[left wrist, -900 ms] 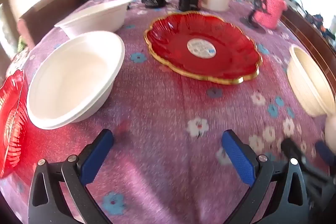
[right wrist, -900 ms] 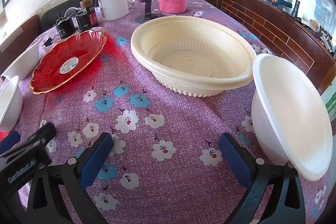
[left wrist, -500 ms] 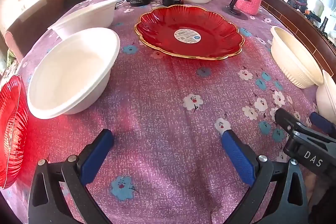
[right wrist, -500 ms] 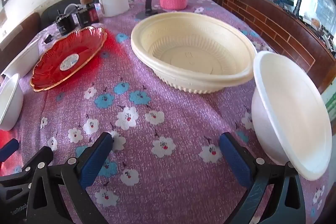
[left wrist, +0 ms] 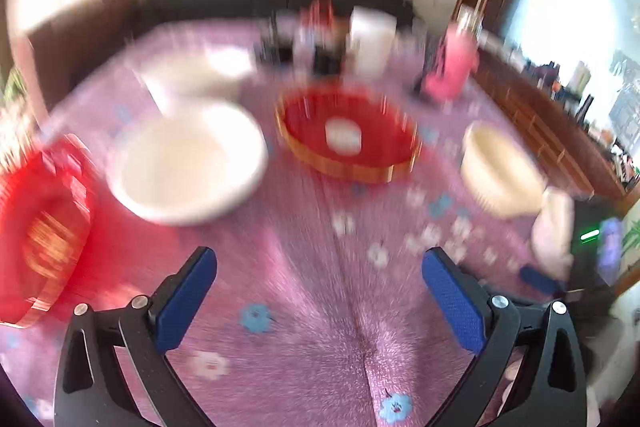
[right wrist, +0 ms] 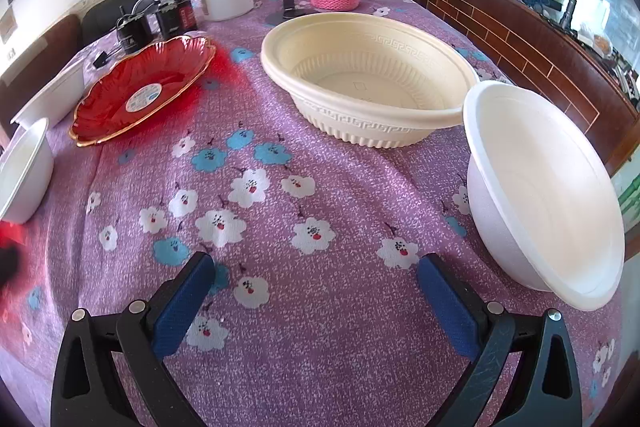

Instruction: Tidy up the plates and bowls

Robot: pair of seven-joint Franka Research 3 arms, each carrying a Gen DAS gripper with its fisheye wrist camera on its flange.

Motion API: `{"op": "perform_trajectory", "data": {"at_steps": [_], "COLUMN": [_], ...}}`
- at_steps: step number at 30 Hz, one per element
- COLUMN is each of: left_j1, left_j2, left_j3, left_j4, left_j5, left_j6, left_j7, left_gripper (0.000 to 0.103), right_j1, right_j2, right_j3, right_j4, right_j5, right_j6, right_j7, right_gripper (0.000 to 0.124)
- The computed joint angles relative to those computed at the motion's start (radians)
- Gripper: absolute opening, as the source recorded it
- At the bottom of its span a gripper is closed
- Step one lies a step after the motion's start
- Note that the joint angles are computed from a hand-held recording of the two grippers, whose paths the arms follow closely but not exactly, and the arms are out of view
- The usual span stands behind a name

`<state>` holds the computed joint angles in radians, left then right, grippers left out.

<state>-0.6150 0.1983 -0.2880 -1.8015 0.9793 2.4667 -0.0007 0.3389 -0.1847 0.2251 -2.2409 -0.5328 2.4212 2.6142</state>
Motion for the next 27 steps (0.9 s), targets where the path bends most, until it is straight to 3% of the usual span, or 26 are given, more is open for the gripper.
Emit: {"op": "perform_trajectory", "data": {"at_steps": [4, 7, 10, 12, 15, 17, 18, 20, 21, 23, 27], "left_j1": [-0.043, -0.033, -0.007, 0.021, 0.056, 0.081, 0.099, 0.143, 0.161, 0.2, 0.192], "left_j2": [-0.155, -0.272, -0.373, -0.432, -0.5, -0.527, -0.521, -0.503, -0.486, -0.429, -0.294], "left_j3": [-0.024, -0.083, -0.123, -0.125, -0.149, -0.166, -0.183, -0.205, -0.239, -0.302, -0.338], "left_j4": [-0.088, -0.131, -0.129, -0.122, -0.072, -0.023, 0.026, 0.109, 0.158, 0.275, 0.472], "left_j5": [0.257, 0.306, 0.26, 0.243, 0.231, 0.227, 0.233, 0.262, 0.286, 0.34, 0.416], "left_j6": [-0.131, -0.238, -0.308, -0.293, -0.328, -0.347, -0.373, -0.393, -0.435, -0.516, -0.624], "left_j7": [-0.188, -0.208, -0.136, -0.079, 0.028, 0.086, 0.12, 0.169, 0.204, 0.291, 0.4], "left_gripper": [0.103, 0.103, 0.103, 0.103, 0.103, 0.103, 0.103, 0.103, 0.103, 0.103, 0.103], "right_j1": [-0.004, -0.046, -0.103, -0.153, -0.235, -0.183, -0.117, -0.091, -0.13, -0.292, -0.641], "right_j2": [-0.055, -0.172, -0.304, -0.397, -0.513, -0.515, -0.489, -0.433, -0.411, -0.376, -0.273], "right_j3": [-0.007, 0.034, 0.099, 0.147, 0.174, 0.097, 0.046, 0.031, 0.062, 0.187, 0.446], "right_j4": [-0.06, -0.125, -0.126, -0.101, -0.059, 0.015, 0.077, 0.244, 0.331, 0.506, 0.855], "right_j5": [0.021, -0.045, -0.11, -0.159, -0.199, -0.206, -0.193, -0.106, -0.102, -0.103, -0.277], "right_j6": [0.079, 0.165, 0.184, 0.187, 0.283, 0.341, 0.32, 0.253, 0.223, 0.125, 0.065], "right_j7": [-0.007, 0.07, 0.082, 0.082, 0.103, 0.071, 0.019, -0.142, -0.202, -0.268, -0.325], "right_gripper": [0.102, 0.102, 0.102, 0.102, 0.102, 0.102, 0.102, 0.102, 0.102, 0.102, 0.102]}}
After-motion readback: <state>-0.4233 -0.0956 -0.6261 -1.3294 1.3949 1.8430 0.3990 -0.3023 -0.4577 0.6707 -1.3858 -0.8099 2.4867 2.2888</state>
